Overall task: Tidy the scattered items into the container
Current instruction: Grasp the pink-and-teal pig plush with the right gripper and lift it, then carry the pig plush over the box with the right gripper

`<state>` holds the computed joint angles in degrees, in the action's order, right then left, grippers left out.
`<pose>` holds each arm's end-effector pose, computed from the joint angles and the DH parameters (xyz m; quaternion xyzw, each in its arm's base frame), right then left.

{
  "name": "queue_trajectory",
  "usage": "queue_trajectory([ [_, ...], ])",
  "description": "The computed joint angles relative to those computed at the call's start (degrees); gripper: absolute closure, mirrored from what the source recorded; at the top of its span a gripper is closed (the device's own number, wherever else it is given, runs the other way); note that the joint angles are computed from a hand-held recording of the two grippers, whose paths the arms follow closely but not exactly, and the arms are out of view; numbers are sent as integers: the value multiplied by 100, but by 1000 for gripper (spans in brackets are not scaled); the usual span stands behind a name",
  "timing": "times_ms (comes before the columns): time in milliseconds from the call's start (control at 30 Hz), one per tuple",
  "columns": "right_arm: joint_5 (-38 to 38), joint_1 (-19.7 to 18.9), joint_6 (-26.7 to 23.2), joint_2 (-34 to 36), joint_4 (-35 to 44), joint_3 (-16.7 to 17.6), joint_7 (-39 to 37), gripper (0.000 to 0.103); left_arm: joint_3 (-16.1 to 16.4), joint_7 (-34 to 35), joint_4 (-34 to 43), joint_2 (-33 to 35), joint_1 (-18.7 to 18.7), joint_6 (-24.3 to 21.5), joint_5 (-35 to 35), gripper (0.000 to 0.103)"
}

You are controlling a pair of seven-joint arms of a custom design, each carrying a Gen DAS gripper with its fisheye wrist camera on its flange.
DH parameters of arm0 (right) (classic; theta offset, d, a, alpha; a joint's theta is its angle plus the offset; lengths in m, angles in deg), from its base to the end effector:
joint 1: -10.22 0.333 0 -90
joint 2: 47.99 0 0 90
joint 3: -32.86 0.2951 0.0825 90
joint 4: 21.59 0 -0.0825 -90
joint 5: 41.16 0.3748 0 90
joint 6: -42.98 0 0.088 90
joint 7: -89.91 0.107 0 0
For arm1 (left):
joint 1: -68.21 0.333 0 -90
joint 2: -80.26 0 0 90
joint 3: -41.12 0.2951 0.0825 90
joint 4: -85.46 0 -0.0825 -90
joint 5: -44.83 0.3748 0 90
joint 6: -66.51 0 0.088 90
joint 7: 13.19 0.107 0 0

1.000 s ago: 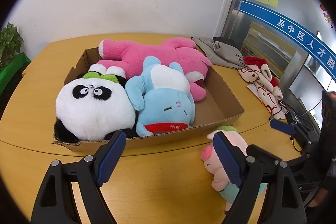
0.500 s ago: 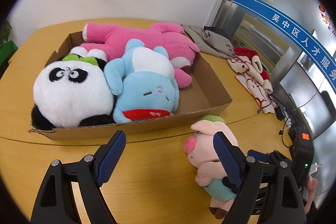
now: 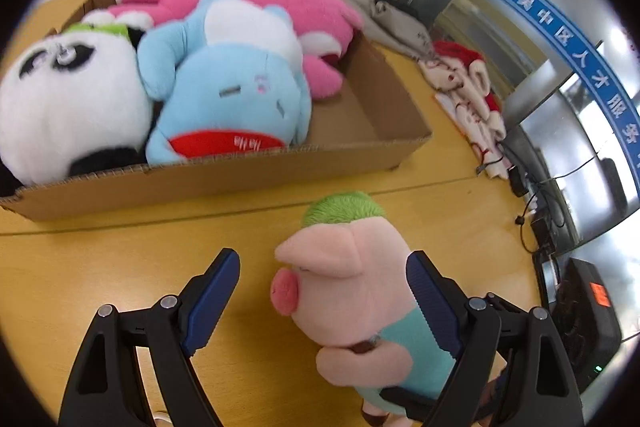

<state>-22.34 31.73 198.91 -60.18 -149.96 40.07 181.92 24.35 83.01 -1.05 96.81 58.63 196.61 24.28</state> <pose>0.4658 0.2457 0.5192 -0.7310 0.5852 -0.0789 0.3421 0.6091 -0.2837 0.5422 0.5377 -0.7857 0.3045 0.0286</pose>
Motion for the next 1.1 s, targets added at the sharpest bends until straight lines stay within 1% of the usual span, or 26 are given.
queue_trajectory([
  [67,227,96,80,-42,-81,-43,-168,16,-19,-53,81,124,6,-178,-48,17],
  [167,524,200,153,-66,-144,-107,-438,16,-173,210,155,262,161,-468,-615,17],
  [200,615,234,157,-61,-143,-124,-551,16,-187,269,163,291,153,-518,-660,17],
  [267,606,232,159,-46,-132,-87,-634,16,-142,243,122,290,63,-422,-508,17],
  [300,588,228,162,-39,-129,-70,-655,16,-143,221,138,316,66,-429,-542,17],
  [500,820,281,237,-83,-217,-95,-875,16,-158,203,370,527,101,-656,-582,16],
  [567,653,199,225,-90,-224,-23,-694,14,-161,134,474,618,124,-797,-621,14],
  [600,437,115,156,-79,-196,46,-491,9,-161,67,510,658,140,-856,-655,12],
  [633,125,12,-21,-51,-130,131,-228,5,-165,-10,532,695,166,-909,-719,10],
  [700,-607,-141,-438,14,13,306,261,2,-187,-28,518,720,212,-941,-820,10],
  [733,-914,-171,-558,19,39,372,469,2,-192,-8,504,715,217,-927,-827,9],
  [767,-1124,-172,-618,13,42,409,633,3,-194,7,491,706,211,-910,-817,9],
  [833,-1357,-150,-569,-20,-6,430,913,9,-196,35,478,686,192,-874,-782,13],
  [967,-1234,-47,-399,-97,-121,291,967,16,-196,77,494,646,165,-889,-720,21],
  [1033,-1279,-42,-391,-118,-129,297,990,19,-197,105,501,617,158,-916,-704,26],
  [1100,-1344,-42,-353,-143,-136,321,1047,21,-192,152,449,529,142,-895,-672,28],
])
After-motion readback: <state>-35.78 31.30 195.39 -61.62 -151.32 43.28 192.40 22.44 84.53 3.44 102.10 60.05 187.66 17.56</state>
